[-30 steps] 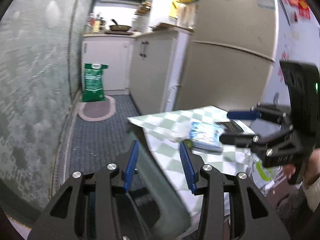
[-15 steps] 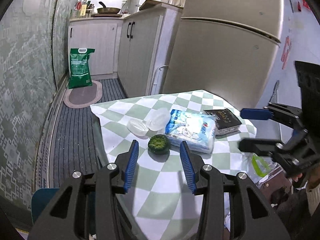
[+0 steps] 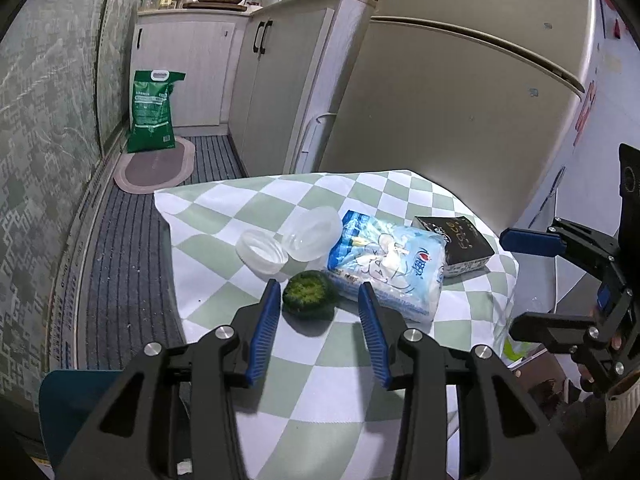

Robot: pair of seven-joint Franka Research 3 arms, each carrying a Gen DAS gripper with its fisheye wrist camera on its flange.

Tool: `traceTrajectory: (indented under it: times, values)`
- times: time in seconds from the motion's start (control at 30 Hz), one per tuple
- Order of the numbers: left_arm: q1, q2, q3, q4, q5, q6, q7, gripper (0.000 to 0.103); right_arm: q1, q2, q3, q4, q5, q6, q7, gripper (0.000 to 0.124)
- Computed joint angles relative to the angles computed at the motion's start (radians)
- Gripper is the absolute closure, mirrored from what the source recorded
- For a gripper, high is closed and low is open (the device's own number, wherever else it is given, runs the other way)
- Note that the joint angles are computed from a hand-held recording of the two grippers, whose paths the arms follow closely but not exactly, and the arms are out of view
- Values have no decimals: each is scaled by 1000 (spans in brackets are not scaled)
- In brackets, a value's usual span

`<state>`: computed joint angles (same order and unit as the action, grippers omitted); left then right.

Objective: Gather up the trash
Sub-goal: 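Move both tools back to the table toward the green ball and snack bag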

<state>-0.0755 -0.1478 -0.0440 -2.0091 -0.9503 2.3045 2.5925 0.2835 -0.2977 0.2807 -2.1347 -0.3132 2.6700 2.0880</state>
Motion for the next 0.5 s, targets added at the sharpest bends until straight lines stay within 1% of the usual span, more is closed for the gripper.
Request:
traceTrajectory:
  times: [0.13, 0.3, 0.5]
  values:
    - [3, 9, -1, 7, 7, -3, -7, 76, 4, 16, 0, 18, -5, 1, -12, 40]
    - [11, 13, 1, 13, -5, -23, 0, 78, 8, 53, 3, 56, -37, -26, 2, 40]
    - [22, -5, 14, 2, -30, -45, 27, 79, 26, 87, -5, 92, -82, -49, 32, 40]
